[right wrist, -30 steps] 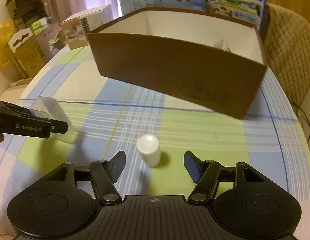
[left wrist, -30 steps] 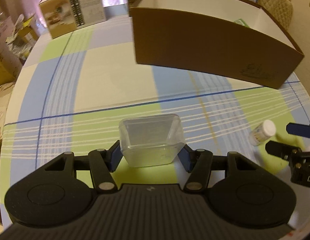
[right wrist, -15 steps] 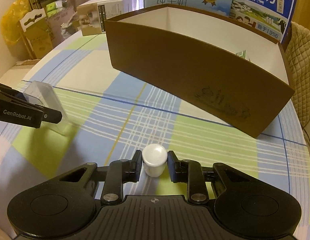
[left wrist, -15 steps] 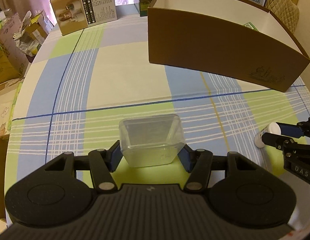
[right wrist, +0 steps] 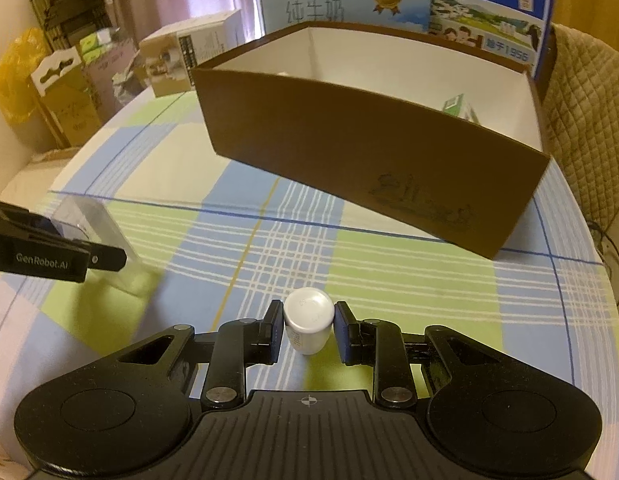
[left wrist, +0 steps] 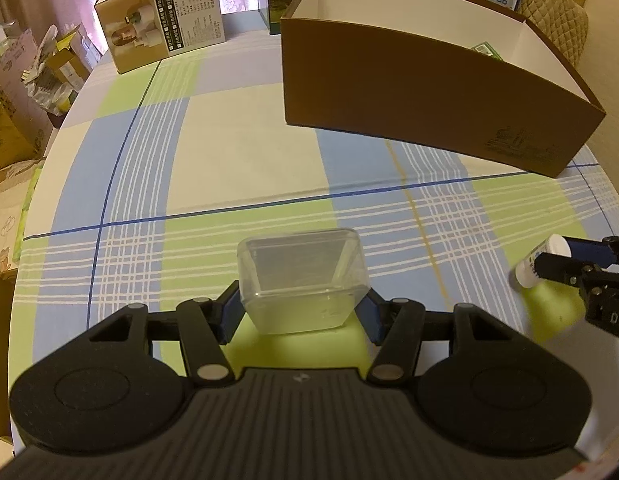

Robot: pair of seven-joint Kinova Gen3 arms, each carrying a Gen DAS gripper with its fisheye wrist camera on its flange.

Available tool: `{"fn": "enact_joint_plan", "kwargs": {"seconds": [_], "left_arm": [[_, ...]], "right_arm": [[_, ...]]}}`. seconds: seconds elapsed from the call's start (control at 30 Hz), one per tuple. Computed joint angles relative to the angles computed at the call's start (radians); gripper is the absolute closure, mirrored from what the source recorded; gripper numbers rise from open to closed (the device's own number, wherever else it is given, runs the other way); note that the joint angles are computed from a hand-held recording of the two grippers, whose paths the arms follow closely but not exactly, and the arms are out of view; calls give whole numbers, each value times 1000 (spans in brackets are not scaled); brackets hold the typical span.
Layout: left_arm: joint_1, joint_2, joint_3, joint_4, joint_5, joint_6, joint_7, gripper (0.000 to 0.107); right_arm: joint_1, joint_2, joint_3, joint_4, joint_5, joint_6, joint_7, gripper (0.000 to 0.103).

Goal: Organize objects
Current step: 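Lift and carry the container and pill bottle over the brown box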

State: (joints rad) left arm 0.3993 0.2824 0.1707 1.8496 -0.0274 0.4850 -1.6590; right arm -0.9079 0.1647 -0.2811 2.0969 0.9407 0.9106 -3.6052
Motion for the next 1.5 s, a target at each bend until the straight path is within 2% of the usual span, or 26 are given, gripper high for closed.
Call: {"fn": "enact_joint_plan", "kwargs": {"seconds": [0.4, 0.9, 1.2, 1.5], "left_arm": [[-30, -44, 40, 14, 72, 4, -81, 53], [-69, -112, 89, -14, 284, 31, -309, 53], [-49, -103, 88, -56, 326, 31, -346, 53], [-26, -63, 91, -132, 310, 16, -337, 52]], "right_arm": [[-35, -62, -55, 3, 1, 95, -92, 80], [-34, -146, -129, -11, 11, 244, -164, 80], [8, -180, -138, -7, 35, 243, -152, 80], [87, -214, -125, 4, 75, 197, -103, 80]]}}
